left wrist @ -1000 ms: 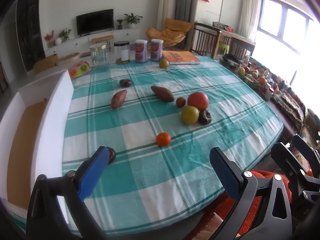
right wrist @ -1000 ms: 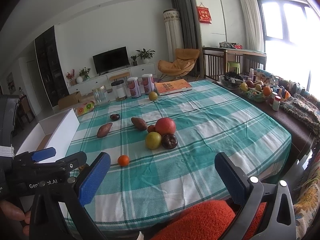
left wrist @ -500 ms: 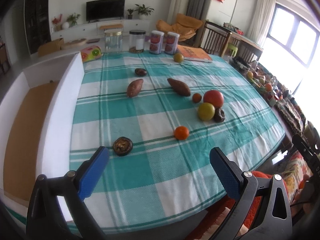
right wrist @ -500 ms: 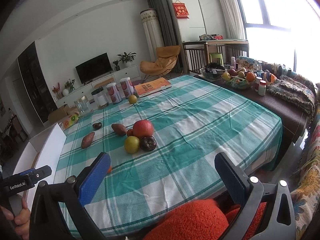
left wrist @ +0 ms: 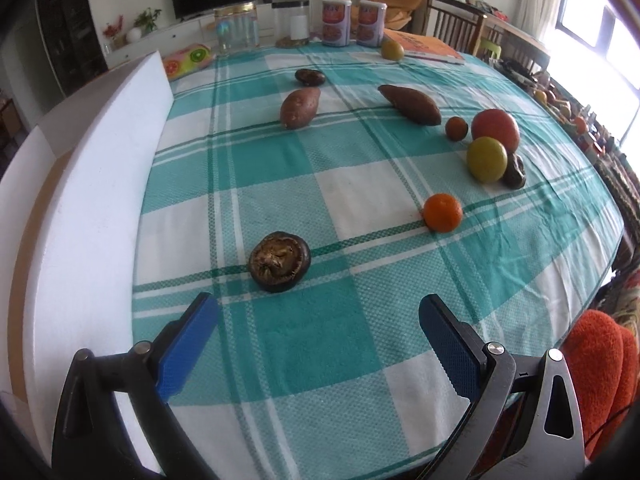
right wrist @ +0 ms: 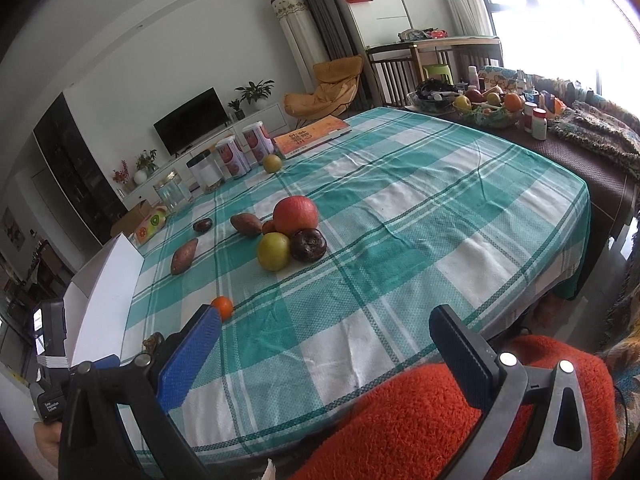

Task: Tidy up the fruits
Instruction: 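Grasp the brown mushroom with the left tool while the right tool grasps the yellow pear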

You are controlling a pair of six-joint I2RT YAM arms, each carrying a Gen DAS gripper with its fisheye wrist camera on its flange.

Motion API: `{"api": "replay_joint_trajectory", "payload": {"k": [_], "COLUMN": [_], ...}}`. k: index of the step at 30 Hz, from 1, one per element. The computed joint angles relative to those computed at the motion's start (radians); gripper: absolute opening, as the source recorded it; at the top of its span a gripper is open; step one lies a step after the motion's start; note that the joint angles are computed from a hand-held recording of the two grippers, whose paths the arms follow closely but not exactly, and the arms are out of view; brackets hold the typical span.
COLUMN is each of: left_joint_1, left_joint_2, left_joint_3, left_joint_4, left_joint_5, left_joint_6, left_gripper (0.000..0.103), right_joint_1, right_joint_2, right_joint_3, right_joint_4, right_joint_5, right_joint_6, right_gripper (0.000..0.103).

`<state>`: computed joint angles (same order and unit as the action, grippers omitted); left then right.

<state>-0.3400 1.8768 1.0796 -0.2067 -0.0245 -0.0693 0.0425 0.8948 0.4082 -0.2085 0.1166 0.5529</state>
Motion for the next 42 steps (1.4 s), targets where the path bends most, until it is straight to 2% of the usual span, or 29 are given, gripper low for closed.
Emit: {"api": "replay_joint_trajectory", "payload": {"k": [4, 7, 9, 12, 16, 19, 20, 22, 23, 24, 25, 26, 28, 31, 32, 33, 35, 38, 39, 41, 42], "left_joint_1": [0.021, 0.022, 0.028, 0.044, 0.055, 0.066, 0.069, 0.085, 0.091, 0.094, 0.097, 0.099, 0.107, 0.117, 0.123, 0.129, 0.134, 0.138, 0.139, 0.141, 0.143], "left_joint_2": [0.136, 0.194, 0.224, 0.228, 0.225, 0.232, 0.222, 0.185, 0.172, 0.167, 0.172, 0.187, 0.191, 0.175, 0.171, 0.170, 0.167, 0.163, 0.161, 0.158, 0.156], "left_joint_3": [0.102, 0.131, 0.145, 0.124, 0.113, 0.175, 0.172, 0.120, 0.100, 0.093, 0.099, 0.119, 0.115, 0.089, 0.082, 0.076, 0.069, 0.066, 0.064, 0.059, 0.053], "left_joint_4": [0.009, 0.041, 0.053, 0.105, 0.119, -0.006, -0.012, 0.055, 0.082, 0.097, 0.090, 0.067, 0.079, 0.099, 0.102, 0.104, 0.108, 0.103, 0.103, 0.107, 0.112], "left_joint_5": [0.019, 0.002, 0.013, 0.045, 0.070, 0.086, 0.089, 0.118, 0.130, 0.139, 0.149, 0.151, 0.174, 0.186, 0.196, 0.208, 0.219, 0.235, 0.241, 0.249, 0.252], "left_joint_6": [0.039, 0.058, 0.074, 0.083, 0.136, 0.158, 0.147, 0.151, 0.155, 0.158, 0.162, 0.163, 0.167, 0.158, 0.149, 0.144, 0.140, 0.125, 0.122, 0.121, 0.121], "left_gripper": [0.100, 0.100, 0.101, 0.102, 0.102, 0.102, 0.099, 0.099, 0.096, 0.089, 0.049, 0.045, 0.045, 0.045, 0.045, 0.045, 0.045, 0.045, 0.045, 0.045, 0.045], "right_joint_1": [-0.095, -0.172, -0.222, -0.262, -0.287, -0.254, -0.241, -0.228, -0.224, -0.215, -0.204, -0.187, -0.139, -0.087, -0.078, -0.068, -0.034, 0.011, 0.013, 0.011, -0.004], "right_joint_2": [0.032, 0.059, 0.149, 0.342, 0.508, 0.614, 0.633, 0.667, 0.685, 0.708, 0.732, 0.757, 0.797, 0.814, 0.835, 0.864, 0.939, 1.073, 1.119, 1.154, 1.144], "right_joint_3": [-0.018, -0.020, 0.013, 0.110, 0.159, 0.251, 0.271, 0.301, 0.309, 0.314, 0.320, 0.332, 0.363, 0.405, 0.443, 0.494, 0.620, 0.807, 0.860, 0.897, 0.884], "right_joint_4": [0.044, 0.068, 0.098, 0.075, 0.182, 0.159, 0.151, 0.138, 0.138, 0.150, 0.158, 0.160, 0.163, 0.201, 0.194, 0.175, 0.119, 0.024, -0.009, -0.022, 0.006], "right_joint_5": [-0.100, -0.152, -0.208, -0.256, -0.324, -0.316, -0.307, -0.327, -0.349, -0.378, -0.410, -0.431, -0.433, -0.339, -0.342, -0.346, -0.297, -0.169, -0.161, -0.176, -0.254], "right_joint_6": [0.019, -0.022, -0.102, -0.198, -0.236, -0.269, -0.272, -0.262, -0.247, -0.226, -0.215, -0.209, -0.208, -0.202, -0.224, -0.251, -0.323, -0.419, -0.428, -0.417, -0.412], "right_gripper": [0.103, 0.103, 0.103, 0.103, 0.103, 0.103, 0.103, 0.103, 0.103, 0.103, 0.103, 0.103, 0.103, 0.102, 0.098, 0.089, 0.078, 0.072, 0.066, 0.066, 0.066]}}
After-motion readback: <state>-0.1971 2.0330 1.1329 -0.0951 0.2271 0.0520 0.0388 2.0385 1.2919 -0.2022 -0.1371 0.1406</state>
